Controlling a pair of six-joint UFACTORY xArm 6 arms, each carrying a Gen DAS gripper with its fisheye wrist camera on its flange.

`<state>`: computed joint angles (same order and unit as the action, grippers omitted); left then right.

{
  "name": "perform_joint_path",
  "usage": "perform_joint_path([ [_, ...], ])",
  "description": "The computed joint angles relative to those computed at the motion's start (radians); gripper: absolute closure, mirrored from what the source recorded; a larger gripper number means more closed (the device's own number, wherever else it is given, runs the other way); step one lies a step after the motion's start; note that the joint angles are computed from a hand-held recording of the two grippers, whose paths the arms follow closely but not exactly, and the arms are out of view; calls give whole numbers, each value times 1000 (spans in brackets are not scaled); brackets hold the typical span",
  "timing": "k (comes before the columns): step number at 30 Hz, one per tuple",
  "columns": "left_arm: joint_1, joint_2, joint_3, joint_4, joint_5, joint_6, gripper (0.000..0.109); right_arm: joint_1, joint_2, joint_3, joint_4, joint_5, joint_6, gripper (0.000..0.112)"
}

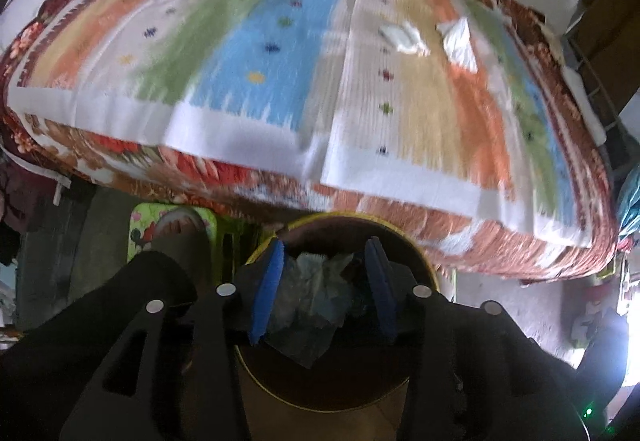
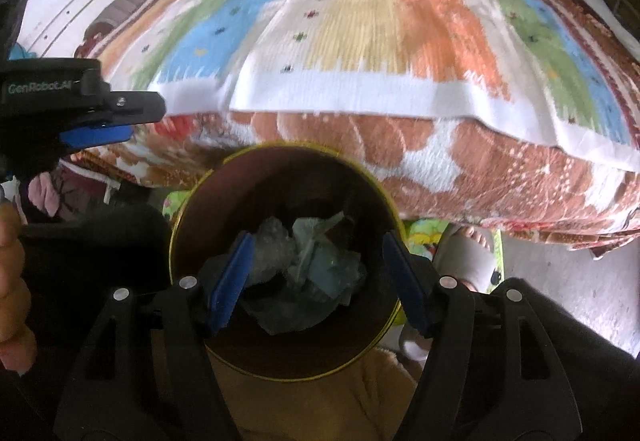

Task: Collect trash
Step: 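Reach both open tools from the bin toward the two white tissues on the bed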

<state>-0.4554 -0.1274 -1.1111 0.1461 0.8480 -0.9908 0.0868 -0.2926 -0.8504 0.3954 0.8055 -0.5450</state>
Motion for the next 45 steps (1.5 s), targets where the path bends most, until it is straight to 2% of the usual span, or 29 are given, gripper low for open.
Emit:
perform_joint_path([
  [2, 7, -12, 3, 16, -9, -13, 64, 10, -21, 15, -3, -58, -24, 49],
  [6, 9, -22, 3, 34, -35, -10, 53, 16, -46, 19, 49, -141, -83, 49],
  [8, 10, -22, -4, 44, -45, -5, 52, 24, -60, 38, 49, -246, -85, 49],
  [10, 12, -24, -8, 54, -53, -9, 52, 25, -59, 28, 86, -279, -123, 49],
  [19, 52, -4, -71, 113, -94, 9, 48, -9, 31, -105, 136, -253, -160, 49],
  [23, 79, 37, -121, 68, -112, 82, 44, -13, 85, -167, 130, -255, -148, 48],
  [26, 97, 79, -169, 60, -112, 119, 42, -10, 119, -203, 133, -267, -149, 44],
  [29, 103, 132, -223, -3, -110, 221, 40, -6, 159, -245, 123, -279, -145, 44],
  [33, 116, 172, -262, -8, -114, 238, 35, -16, 238, -337, 120, -270, -127, 44],
  [35, 127, 196, -279, -69, -136, 287, 32, -22, 274, -379, 125, -268, -126, 40],
  [37, 133, 218, -298, -90, -149, 311, 29, -22, 312, -414, 125, -296, -119, 31],
  [41, 145, 273, -343, -134, -174, 349, 18, -21, 386, -480, 109, -320, -98, 29],
  [45, 159, 323, -383, -183, -213, 374, 14, -23, 462, -566, 142, -331, -105, 20],
])
